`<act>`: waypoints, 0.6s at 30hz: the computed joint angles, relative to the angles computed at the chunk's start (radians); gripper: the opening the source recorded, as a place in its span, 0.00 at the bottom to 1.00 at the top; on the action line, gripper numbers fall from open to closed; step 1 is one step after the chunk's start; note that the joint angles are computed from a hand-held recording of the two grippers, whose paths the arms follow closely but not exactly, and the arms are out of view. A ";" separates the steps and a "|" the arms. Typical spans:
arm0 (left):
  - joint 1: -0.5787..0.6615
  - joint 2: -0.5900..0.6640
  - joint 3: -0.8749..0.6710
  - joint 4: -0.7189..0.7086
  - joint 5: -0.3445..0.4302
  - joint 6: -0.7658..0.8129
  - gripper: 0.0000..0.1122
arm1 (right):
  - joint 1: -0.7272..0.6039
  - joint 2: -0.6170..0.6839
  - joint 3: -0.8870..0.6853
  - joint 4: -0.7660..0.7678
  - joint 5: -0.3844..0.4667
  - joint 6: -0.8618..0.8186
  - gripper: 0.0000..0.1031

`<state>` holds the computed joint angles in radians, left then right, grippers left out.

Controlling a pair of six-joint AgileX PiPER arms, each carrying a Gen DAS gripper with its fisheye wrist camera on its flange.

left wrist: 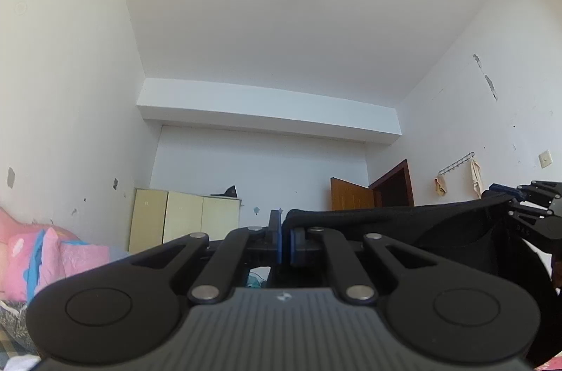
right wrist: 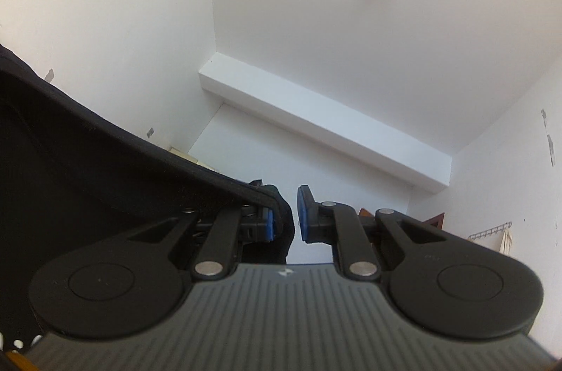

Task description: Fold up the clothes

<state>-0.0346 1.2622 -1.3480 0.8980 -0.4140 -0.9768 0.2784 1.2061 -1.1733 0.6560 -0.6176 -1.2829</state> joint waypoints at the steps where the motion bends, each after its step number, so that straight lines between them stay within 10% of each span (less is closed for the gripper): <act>1: -0.010 0.001 -0.010 -0.002 0.014 0.008 0.04 | -0.005 -0.003 -0.005 -0.002 0.008 -0.007 0.11; 13: -0.068 0.377 -0.271 -0.098 0.131 0.146 0.05 | -0.168 0.249 -0.210 0.000 0.197 0.039 0.13; 18: -0.097 0.705 -0.607 0.281 0.290 -0.220 0.05 | -0.212 0.492 -0.406 0.094 0.267 -0.040 0.13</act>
<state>-0.1320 1.9672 -1.9547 1.1794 -0.1236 -1.1972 0.0666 1.6984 -1.5791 0.7505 -0.3510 -1.3232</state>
